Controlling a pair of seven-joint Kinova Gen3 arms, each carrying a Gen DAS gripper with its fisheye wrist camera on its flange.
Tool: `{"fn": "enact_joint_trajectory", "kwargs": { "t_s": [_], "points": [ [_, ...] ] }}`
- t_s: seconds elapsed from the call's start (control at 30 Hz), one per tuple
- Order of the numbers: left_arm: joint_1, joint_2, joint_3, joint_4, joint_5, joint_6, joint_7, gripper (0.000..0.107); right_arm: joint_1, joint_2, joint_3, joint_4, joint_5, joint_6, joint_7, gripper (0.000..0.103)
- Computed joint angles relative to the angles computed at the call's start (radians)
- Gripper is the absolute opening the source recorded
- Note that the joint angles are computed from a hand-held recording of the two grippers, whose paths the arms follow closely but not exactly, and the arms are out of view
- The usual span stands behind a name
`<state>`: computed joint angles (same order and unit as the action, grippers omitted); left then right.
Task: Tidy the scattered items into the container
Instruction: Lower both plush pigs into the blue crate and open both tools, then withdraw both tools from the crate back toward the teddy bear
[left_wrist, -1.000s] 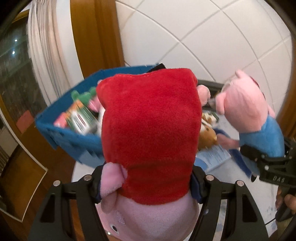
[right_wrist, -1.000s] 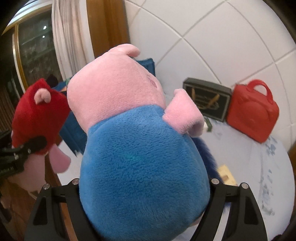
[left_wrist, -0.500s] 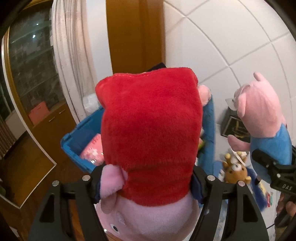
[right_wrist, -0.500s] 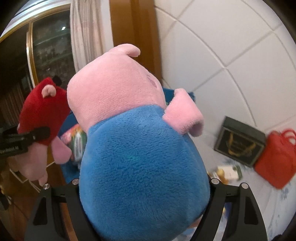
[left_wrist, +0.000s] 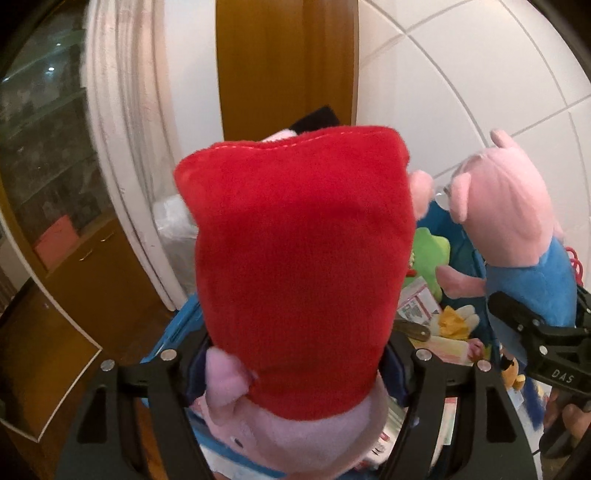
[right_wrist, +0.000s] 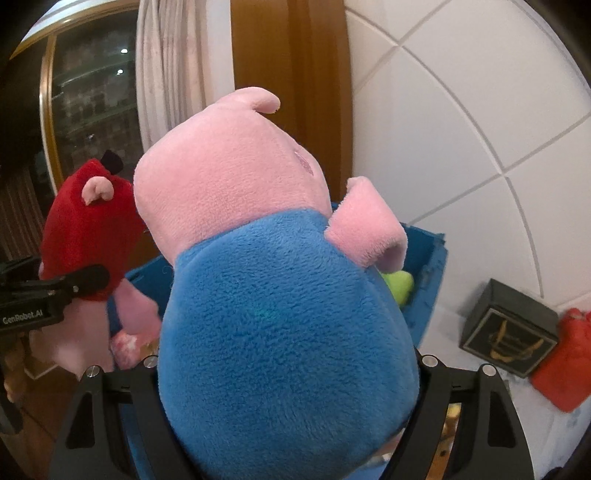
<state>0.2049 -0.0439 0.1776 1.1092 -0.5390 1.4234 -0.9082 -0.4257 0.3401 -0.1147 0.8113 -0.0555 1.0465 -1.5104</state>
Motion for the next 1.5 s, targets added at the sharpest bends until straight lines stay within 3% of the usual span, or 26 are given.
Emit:
{"fn": "enact_joint_trajectory", "kwargs": {
  "t_s": [0.17, 0.27, 0.33, 0.47, 0.7, 1.13, 1.33, 1.5],
  "points": [
    [-0.063, 0.012, -0.072, 0.04, 0.139, -0.071, -0.121, 0.078, -0.074, 0.062, 0.032, -0.074, 0.077, 0.044, -0.087, 0.09],
    [-0.077, 0.009, -0.076, 0.074, 0.152, -0.1, -0.139, 0.081, -0.103, 0.064, 0.048, -0.066, 0.122, 0.034, -0.118, 0.097],
    [-0.09, 0.003, -0.085, 0.086, 0.183, -0.109, -0.16, 0.081, -0.116, 0.057, 0.056, -0.049, 0.153, 0.023, -0.138, 0.103],
    [-0.114, -0.024, -0.092, 0.124, 0.235, -0.138, -0.202, 0.083, -0.116, 0.035, 0.052, -0.01, 0.17, 0.01, -0.163, 0.103],
    [-0.115, -0.056, -0.052, 0.151, 0.213, -0.142, -0.184, 0.086, -0.108, -0.055, 0.029, 0.141, 0.191, -0.054, -0.214, 0.103],
    [0.064, -0.041, 0.14, 0.107, -0.026, -0.04, -0.002, 0.086, -0.03, -0.247, 0.0, 0.416, 0.215, -0.151, -0.309, 0.103],
    [0.2, 0.021, 0.205, 0.053, -0.111, 0.003, 0.11, 0.086, 0.081, -0.365, 0.006, 0.559, 0.106, -0.192, -0.223, 0.103],
    [0.37, 0.145, 0.251, -0.067, -0.223, 0.073, 0.179, 0.086, 0.171, -0.457, 0.061, 0.656, -0.003, -0.2, -0.11, 0.103]
  ]
}}
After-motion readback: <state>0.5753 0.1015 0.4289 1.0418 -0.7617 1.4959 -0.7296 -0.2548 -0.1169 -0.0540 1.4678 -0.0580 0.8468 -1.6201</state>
